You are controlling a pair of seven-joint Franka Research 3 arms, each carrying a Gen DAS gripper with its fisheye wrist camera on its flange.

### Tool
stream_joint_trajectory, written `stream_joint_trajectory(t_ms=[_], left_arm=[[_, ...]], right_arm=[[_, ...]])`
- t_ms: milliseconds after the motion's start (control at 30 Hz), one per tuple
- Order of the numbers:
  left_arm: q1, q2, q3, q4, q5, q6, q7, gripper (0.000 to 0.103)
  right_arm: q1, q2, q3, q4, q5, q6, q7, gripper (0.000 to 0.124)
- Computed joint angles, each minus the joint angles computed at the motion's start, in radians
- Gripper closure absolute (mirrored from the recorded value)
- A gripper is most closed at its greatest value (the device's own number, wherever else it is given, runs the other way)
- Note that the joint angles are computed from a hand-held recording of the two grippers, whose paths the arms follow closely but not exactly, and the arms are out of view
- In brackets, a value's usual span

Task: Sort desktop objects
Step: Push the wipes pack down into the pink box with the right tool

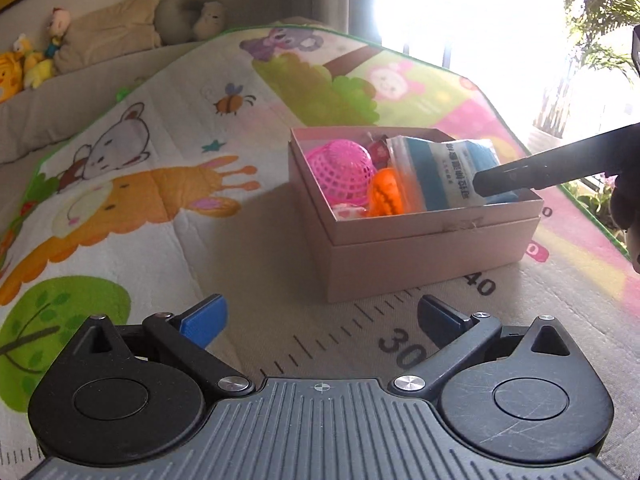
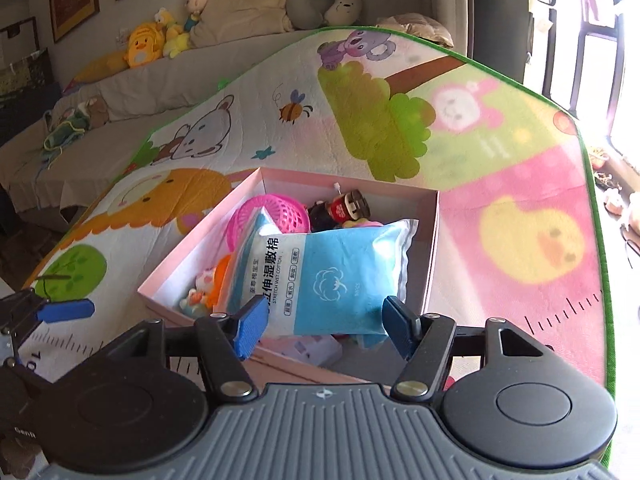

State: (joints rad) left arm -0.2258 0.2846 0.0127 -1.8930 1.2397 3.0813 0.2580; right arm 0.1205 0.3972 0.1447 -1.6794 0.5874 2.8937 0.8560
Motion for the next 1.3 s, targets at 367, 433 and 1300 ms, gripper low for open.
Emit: stream_joint_trajectory(t_ms=[367,433,1300], left_arm=[[0.002,-0.017,-0.015,-0.016,-0.014,-0.029,-0.008,0.000],[0.002,-0.021,-0.015,-0.020,-0.007,-0.025,-0.014,0.000],[-0.021,-0.030,-0.085,-0.030,-0.008,-0.424,-0.252,0.000]], right_arm=[[-0.069,0.049,0.017,0.082,0.138,-0.130,0.127,0.049],[-0.032,0.076,-0.005,0.109,0.102,-0.101,0.155,0.043],[0.176,-0.052,-0.127,-0.272,-0.211,0.200,0.293,0.021]])
